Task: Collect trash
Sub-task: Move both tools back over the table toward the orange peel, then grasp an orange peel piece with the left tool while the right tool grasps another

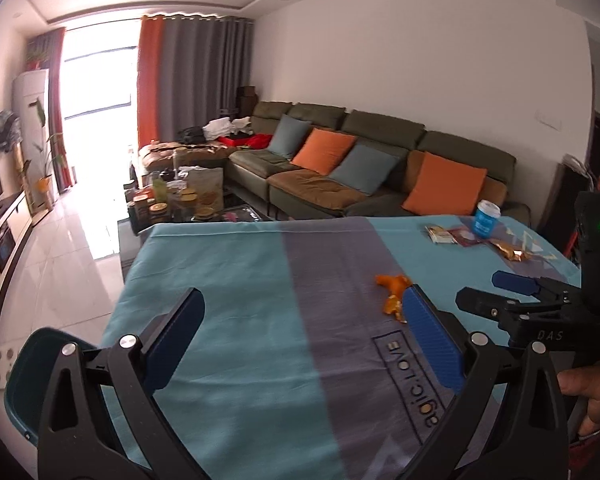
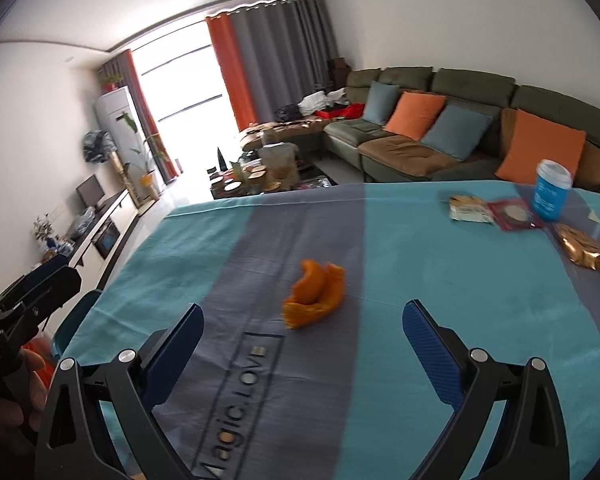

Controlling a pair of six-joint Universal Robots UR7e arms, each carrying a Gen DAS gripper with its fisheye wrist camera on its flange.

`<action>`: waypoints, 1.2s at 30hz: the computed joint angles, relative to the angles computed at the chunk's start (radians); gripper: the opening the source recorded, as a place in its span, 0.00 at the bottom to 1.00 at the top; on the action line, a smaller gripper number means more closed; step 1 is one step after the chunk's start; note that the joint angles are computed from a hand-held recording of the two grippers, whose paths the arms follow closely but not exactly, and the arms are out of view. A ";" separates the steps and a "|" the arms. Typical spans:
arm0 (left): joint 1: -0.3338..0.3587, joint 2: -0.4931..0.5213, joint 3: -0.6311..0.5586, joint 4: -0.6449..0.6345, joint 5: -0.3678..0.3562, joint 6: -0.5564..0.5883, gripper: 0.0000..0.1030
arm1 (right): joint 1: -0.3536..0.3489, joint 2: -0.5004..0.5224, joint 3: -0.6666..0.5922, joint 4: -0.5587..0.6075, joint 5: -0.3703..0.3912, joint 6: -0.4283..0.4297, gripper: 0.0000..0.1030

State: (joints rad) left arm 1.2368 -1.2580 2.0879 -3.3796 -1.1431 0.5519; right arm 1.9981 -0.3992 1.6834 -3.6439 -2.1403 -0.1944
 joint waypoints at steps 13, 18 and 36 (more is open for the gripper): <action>-0.005 0.103 -0.057 0.045 -0.027 0.024 0.95 | -0.068 -0.018 -0.011 0.095 -0.004 0.057 0.77; 0.004 0.120 -0.076 0.059 -0.026 0.017 0.95 | -0.088 -0.010 -0.061 0.208 0.031 0.091 0.66; 0.037 0.181 -0.165 0.130 -0.043 0.009 0.95 | -0.115 0.004 -0.147 0.406 0.102 0.136 0.13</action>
